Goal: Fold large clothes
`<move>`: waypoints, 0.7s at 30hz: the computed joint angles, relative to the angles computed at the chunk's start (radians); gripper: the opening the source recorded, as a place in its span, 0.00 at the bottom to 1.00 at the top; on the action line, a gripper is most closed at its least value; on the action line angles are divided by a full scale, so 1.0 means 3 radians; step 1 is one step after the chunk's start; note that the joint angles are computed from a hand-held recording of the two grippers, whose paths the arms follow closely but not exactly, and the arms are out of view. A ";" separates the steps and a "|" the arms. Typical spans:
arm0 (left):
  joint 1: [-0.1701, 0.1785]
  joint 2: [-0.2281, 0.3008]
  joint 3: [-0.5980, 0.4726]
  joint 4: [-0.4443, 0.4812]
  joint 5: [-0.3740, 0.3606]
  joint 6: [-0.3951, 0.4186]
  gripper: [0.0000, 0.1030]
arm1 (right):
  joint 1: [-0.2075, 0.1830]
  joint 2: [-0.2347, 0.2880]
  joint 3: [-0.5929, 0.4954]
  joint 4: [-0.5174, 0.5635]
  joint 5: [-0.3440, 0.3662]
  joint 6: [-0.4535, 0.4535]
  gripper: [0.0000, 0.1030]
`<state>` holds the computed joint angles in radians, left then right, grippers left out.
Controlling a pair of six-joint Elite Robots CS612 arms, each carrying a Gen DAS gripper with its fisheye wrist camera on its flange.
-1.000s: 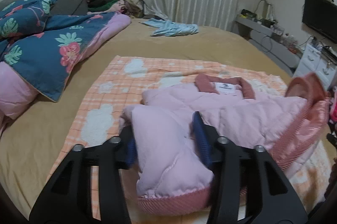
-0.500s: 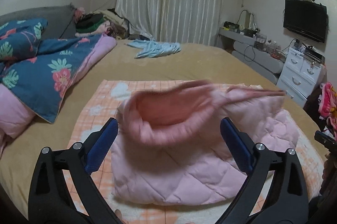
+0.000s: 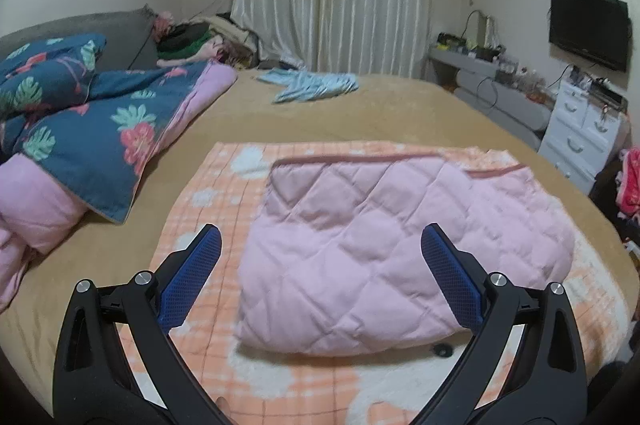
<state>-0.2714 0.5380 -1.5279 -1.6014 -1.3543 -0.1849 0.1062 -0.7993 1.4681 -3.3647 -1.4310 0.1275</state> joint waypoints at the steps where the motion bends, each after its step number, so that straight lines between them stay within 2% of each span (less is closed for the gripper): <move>1: 0.0008 0.0011 -0.0001 0.0045 0.0012 -0.0020 0.91 | 0.0002 0.0004 -0.0007 0.0026 -0.0030 -0.0022 0.96; 8: 0.0054 0.0047 0.0037 0.0226 0.0050 -0.0098 0.91 | 0.0003 0.0064 -0.0089 0.0214 -0.0174 -0.0064 0.96; 12: 0.0076 0.0060 0.0067 0.0262 0.0039 -0.0146 0.91 | 0.0002 0.0112 -0.0151 0.0305 -0.0181 -0.0074 0.96; 21: 0.0127 0.0067 0.0201 0.0304 -0.0082 -0.0246 0.91 | 0.0023 0.0274 -0.0371 0.0607 -0.0287 -0.0184 0.96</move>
<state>-0.2332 0.5583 -1.4677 -1.5101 -1.3789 -0.2586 0.1131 -0.7172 1.3568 -3.1828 -1.5172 0.0722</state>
